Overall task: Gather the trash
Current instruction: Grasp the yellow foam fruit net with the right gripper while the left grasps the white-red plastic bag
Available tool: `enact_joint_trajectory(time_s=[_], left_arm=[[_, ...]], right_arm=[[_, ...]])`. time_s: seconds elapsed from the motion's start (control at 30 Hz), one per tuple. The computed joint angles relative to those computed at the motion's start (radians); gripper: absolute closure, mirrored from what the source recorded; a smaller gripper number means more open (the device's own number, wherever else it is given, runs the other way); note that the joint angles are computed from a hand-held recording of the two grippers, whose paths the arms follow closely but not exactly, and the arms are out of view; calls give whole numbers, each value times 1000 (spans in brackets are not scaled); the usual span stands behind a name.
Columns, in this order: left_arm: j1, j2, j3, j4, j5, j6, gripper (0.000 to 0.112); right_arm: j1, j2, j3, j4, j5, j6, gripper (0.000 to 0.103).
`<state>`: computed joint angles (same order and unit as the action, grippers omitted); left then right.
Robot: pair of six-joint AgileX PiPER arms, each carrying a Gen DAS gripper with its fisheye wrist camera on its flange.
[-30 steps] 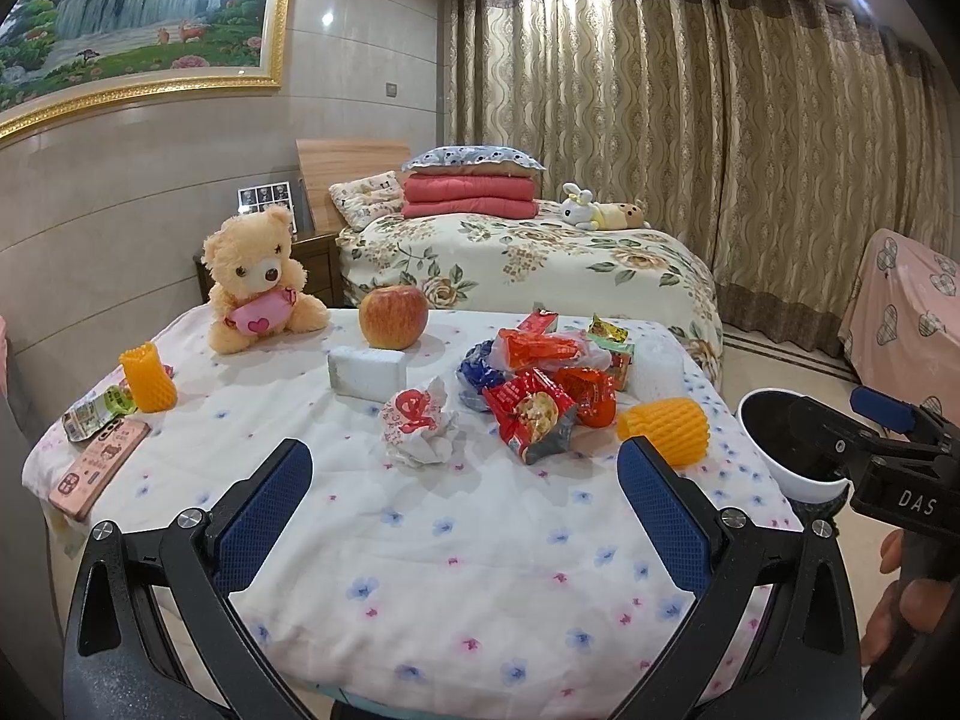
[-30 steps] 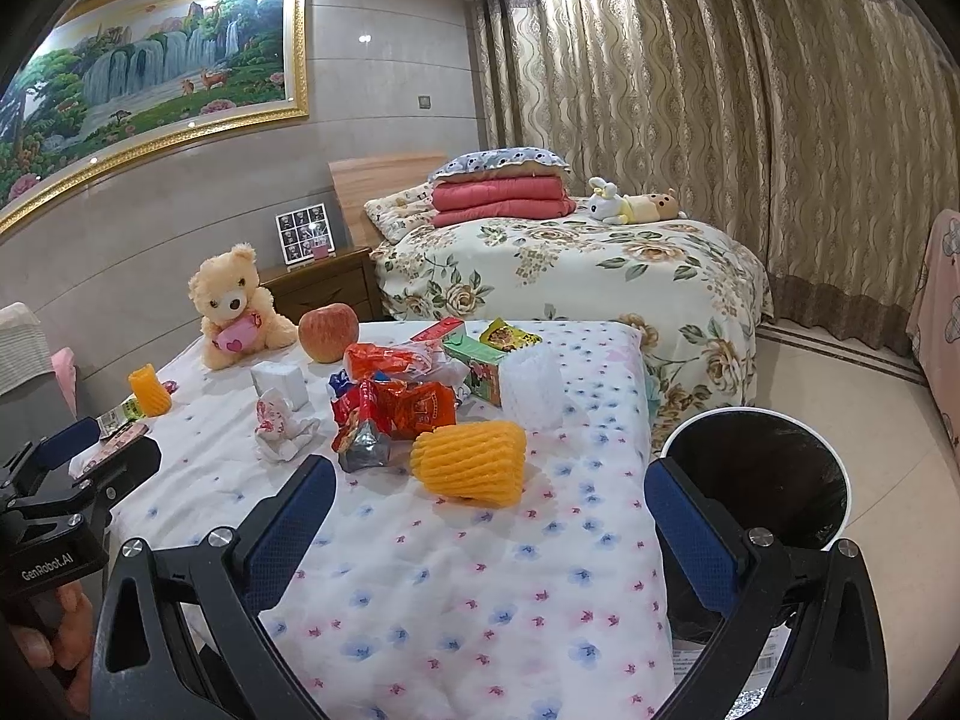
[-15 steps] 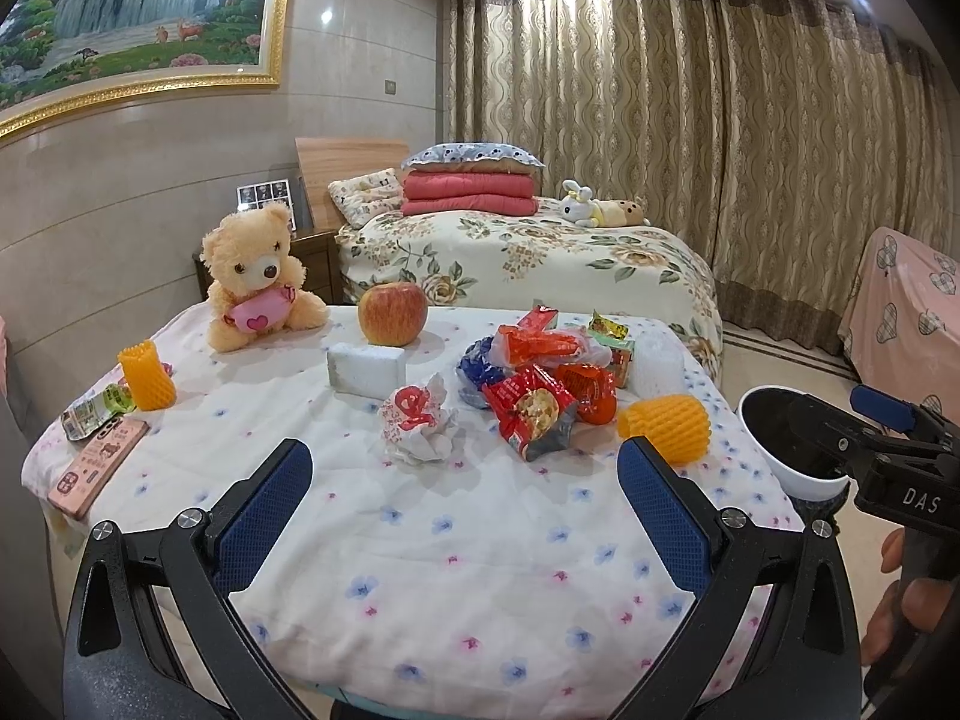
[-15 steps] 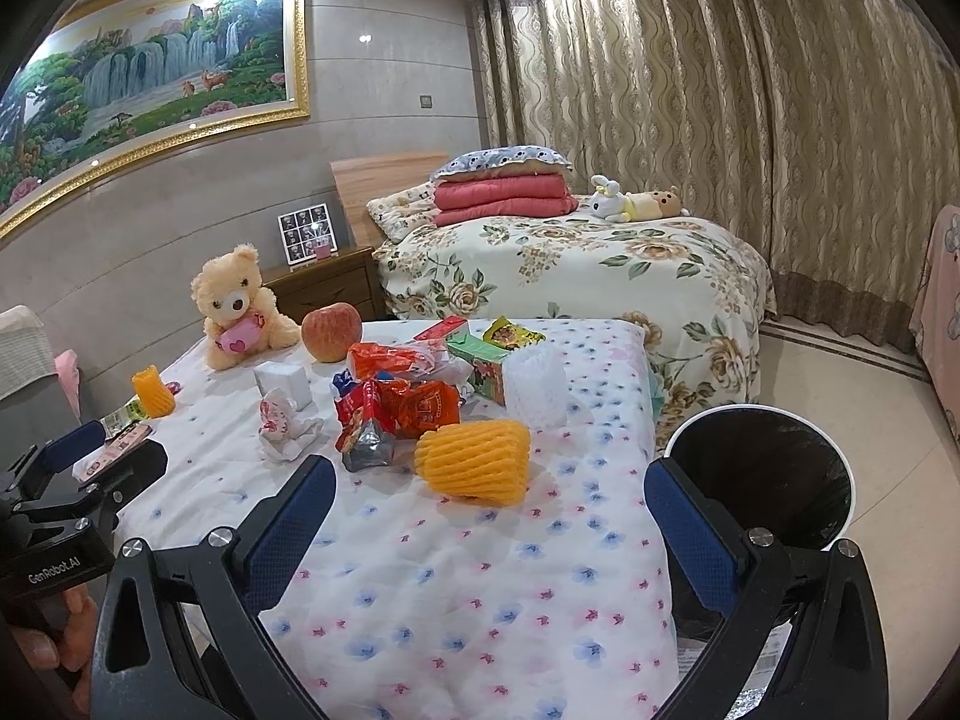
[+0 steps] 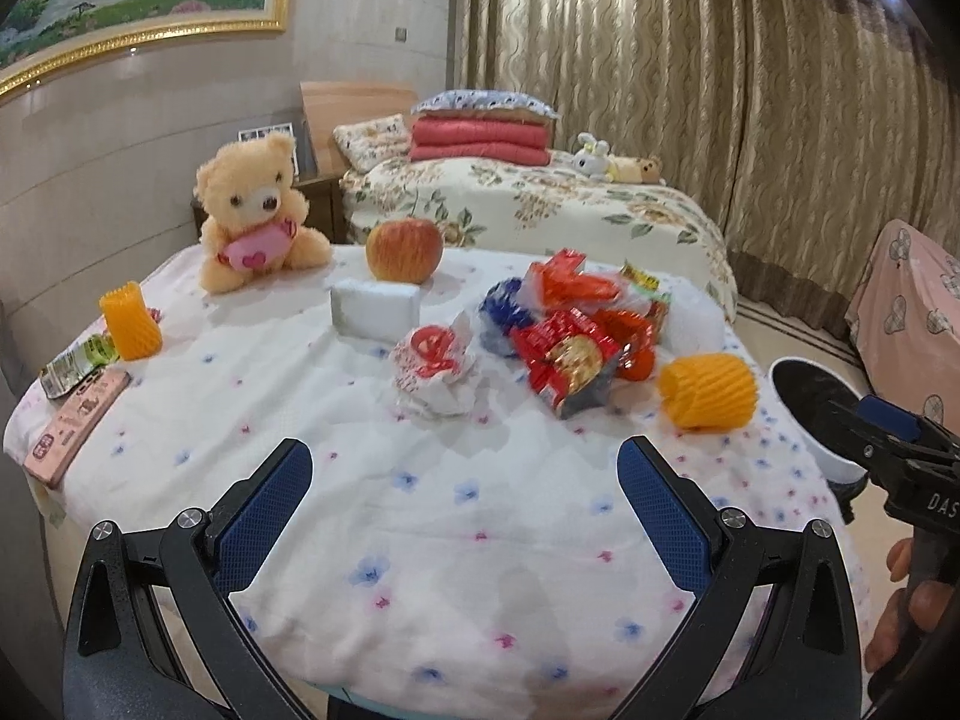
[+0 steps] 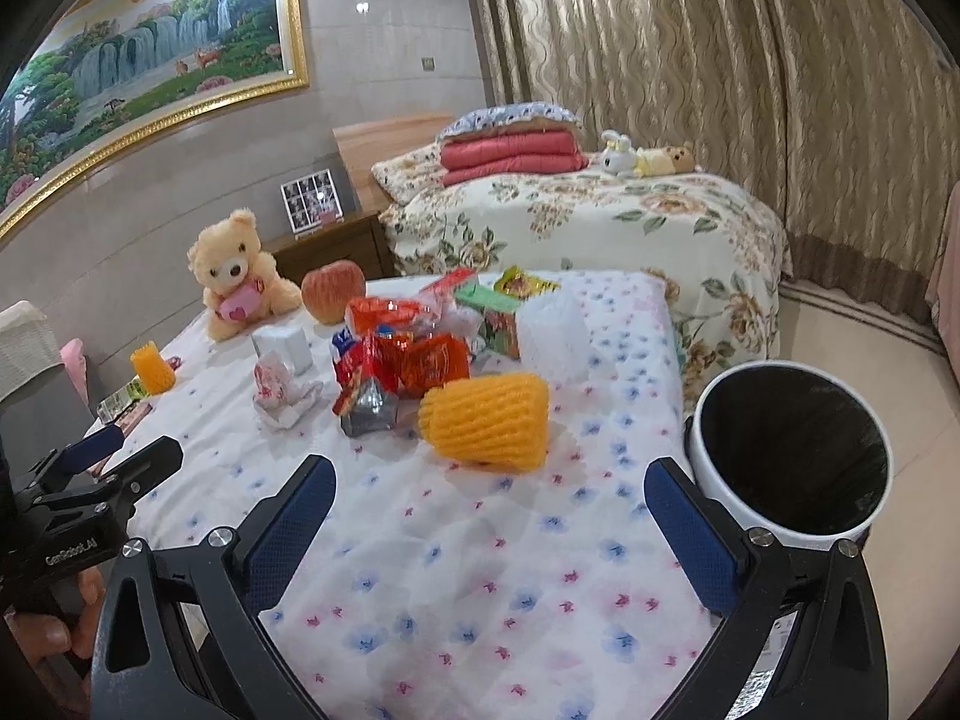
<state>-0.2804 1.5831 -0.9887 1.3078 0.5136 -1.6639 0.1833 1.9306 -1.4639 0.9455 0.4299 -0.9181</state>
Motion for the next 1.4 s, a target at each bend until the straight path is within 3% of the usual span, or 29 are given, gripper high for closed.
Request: enact_joint_trajectory(time_s=[0.1,0.33,0.47,0.67,0.77,0.87,0.93,0.97,1.0,1.03,1.2,1.4], left_arm=[[42,34,-27,-60,-42,70,9],[157,144,-136,-281,-136,310,10],[226,228,-247,-566,-163,615,16],[282,330,-382,-856,-136,920,28],[311,354,-418,-1019,-136,1068,34],[317,381,-456,-1084,-119,1131,53],[317,399,-476,-1118,-105,1163,71],[321,405,-482,-1141,-103,1183,75],[322,403,-476,-1147,-110,1185,79],[321,397,-466,-1137,-119,1174,85],[311,357,-400,-1082,-157,1120,106],[288,286,-308,-1054,-193,1077,108]], right_arm=[[-2,32,-46,-39,40,70,0],[30,182,-266,-317,89,323,1],[36,274,-408,-410,156,459,1],[33,371,-563,-464,235,544,8],[25,415,-636,-462,295,570,16],[16,436,-674,-442,327,570,24],[13,446,-689,-429,342,563,41],[13,454,-702,-420,352,559,45],[15,455,-703,-421,354,558,57],[16,454,-700,-424,358,556,76],[7,402,-600,-340,313,465,83],[-3,325,-478,-290,259,387,87]])
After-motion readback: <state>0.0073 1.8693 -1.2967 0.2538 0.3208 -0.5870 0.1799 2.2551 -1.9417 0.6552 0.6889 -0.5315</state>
